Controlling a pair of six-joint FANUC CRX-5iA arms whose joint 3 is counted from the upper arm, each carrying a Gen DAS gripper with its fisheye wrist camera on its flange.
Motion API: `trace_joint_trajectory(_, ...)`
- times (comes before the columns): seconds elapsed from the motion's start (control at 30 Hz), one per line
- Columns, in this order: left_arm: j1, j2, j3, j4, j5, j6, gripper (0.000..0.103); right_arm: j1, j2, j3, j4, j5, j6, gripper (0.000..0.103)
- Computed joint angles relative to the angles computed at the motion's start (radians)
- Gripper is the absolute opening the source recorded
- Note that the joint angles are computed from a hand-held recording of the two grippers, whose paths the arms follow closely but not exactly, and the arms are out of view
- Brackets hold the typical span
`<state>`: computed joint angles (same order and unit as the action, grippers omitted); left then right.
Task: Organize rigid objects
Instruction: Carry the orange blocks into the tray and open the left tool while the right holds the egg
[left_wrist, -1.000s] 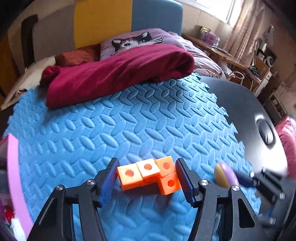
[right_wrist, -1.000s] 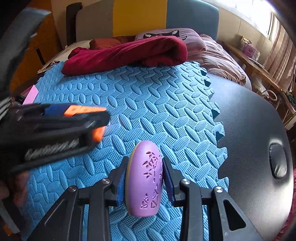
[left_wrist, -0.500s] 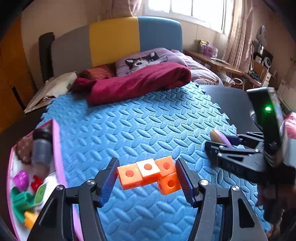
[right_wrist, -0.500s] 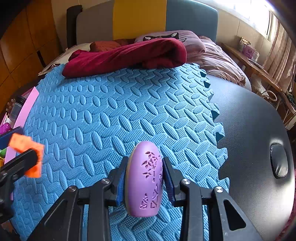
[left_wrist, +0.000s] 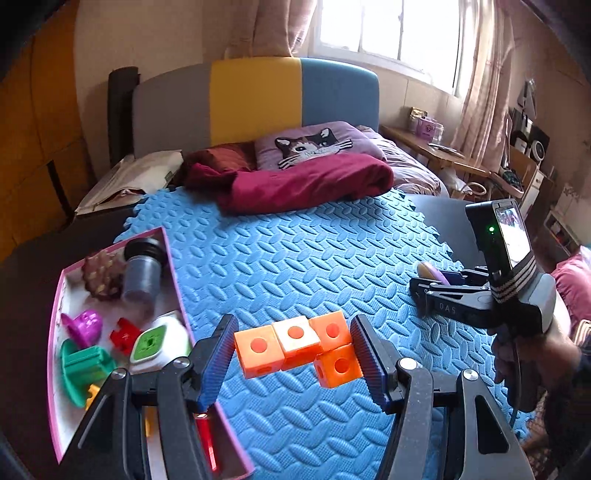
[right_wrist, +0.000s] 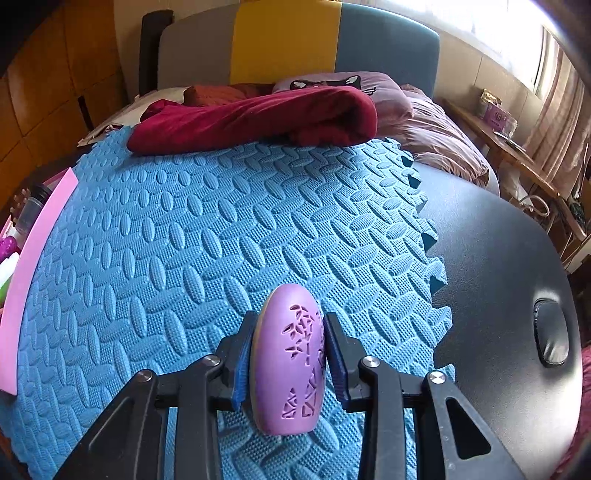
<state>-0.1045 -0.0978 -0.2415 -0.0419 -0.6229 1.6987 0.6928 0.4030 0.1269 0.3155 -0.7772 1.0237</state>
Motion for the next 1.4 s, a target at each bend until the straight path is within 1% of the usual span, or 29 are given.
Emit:
trace_joint_trajectory(0.07,0.016,-0.024,-0.024,0.02,0.004,-0.018,0.063,-0.003,0.0,0.003,-0.011,0.002,0.0,0.035)
trace_joint_trajectory(0.17,0.052,-0.068,-0.068,0.07,0.014,-0.056,0.063,0.001,-0.002,-0.009,0.009,0.012,-0.008,0.035)
trace_joint_trajectory(0.3,0.123,-0.155,-0.151,0.158,0.04,-0.137,0.063,0.018,-0.008,-0.045,0.091,0.03,-0.034,0.034)
trace_joint_trajectory(0.37,0.179,-0.206,-0.203,0.215,0.043,-0.194,0.063,0.023,-0.009,-0.055,0.12,0.035,-0.043,0.033)
trace_joint_trajectory(0.47,0.277,-0.274,-0.269,0.269,0.019,-0.237,0.063,0.024,-0.012,-0.06,0.126,0.036,-0.044,0.033)
trace_joint_trajectory(0.63,0.428,-0.368,-0.359,0.285,-0.038,-0.264,0.063,0.025,-0.012,-0.063,0.137,0.037,-0.045,0.033)
trace_joint_trajectory(0.73,0.469,-0.397,-0.401,0.304,-0.053,-0.305,0.063,0.026,-0.013,-0.065,0.139,0.038,-0.045,0.033)
trace_joint_trajectory(0.8,0.473,-0.399,-0.417,0.312,-0.054,-0.32,0.063,0.026,-0.015,-0.066,0.14,0.038,-0.045,0.033)
trace_joint_trajectory(0.97,0.441,-0.347,-0.398,0.265,-0.058,-0.286,0.064,0.027,-0.015,-0.068,0.147,0.038,-0.047,0.033)
trace_joint_trajectory(1.03,0.439,-0.326,-0.399,0.285,-0.054,-0.3,0.064,0.028,-0.015,-0.068,0.146,0.038,-0.047,0.033)
trace_joint_trajectory(1.13,0.424,-0.298,-0.383,0.243,-0.045,-0.258,0.064,0.027,-0.015,-0.069,0.147,0.039,-0.047,0.033)
trace_joint_trajectory(1.23,0.425,-0.295,-0.386,0.247,-0.043,-0.258,0.067,0.027,-0.015,-0.069,0.147,0.039,-0.046,0.033)
trace_joint_trajectory(1.37,0.419,-0.308,-0.38,0.201,-0.044,-0.214,0.068,0.028,-0.015,-0.07,0.151,0.04,-0.046,0.033)
trace_joint_trajectory(1.4,0.417,-0.318,-0.378,0.184,-0.043,-0.193,0.07,0.028,-0.015,-0.07,0.151,0.04,-0.045,0.033)
